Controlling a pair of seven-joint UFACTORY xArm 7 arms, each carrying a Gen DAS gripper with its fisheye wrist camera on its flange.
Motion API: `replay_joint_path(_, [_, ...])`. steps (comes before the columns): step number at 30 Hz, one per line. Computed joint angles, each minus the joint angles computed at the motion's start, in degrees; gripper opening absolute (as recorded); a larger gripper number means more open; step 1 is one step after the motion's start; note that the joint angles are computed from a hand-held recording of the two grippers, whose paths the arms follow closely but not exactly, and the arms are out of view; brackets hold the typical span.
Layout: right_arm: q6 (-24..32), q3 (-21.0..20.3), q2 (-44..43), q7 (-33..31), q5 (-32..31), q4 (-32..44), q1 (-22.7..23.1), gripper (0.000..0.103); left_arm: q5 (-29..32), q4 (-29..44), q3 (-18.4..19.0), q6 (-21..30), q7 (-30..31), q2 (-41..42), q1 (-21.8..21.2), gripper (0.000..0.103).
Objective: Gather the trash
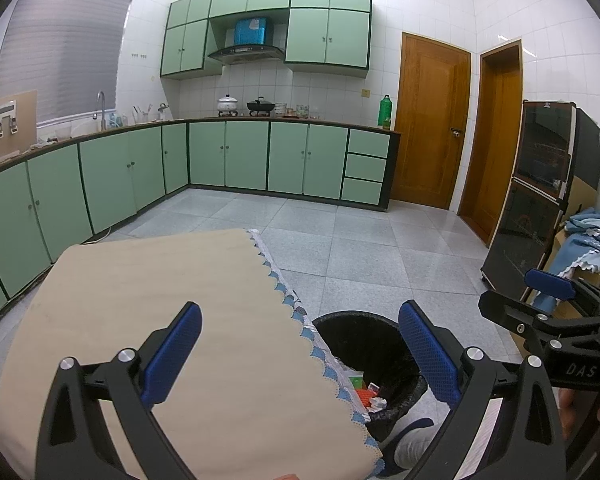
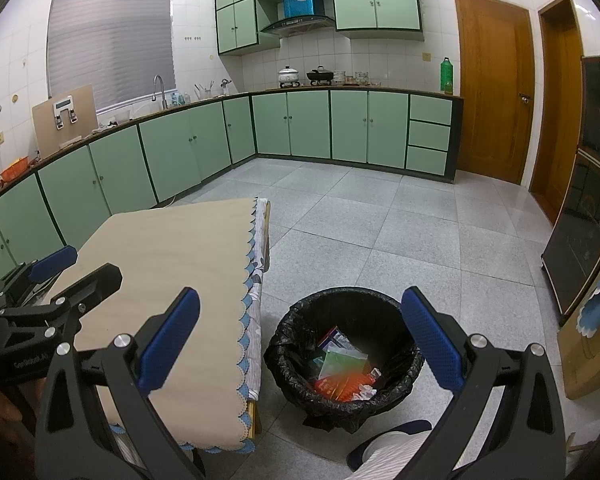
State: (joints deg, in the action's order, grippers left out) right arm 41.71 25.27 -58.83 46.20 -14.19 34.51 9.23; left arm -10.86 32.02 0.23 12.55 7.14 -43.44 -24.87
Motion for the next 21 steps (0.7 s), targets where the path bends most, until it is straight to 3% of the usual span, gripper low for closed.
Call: replay_joint_path(21, [-0.5, 0.2, 0.8, 0.5, -0.6, 0.6, -0.4, 0.098, 0.1, 0.1, 0.3, -0.1, 0.2, 0.1, 0.0, 0.097])
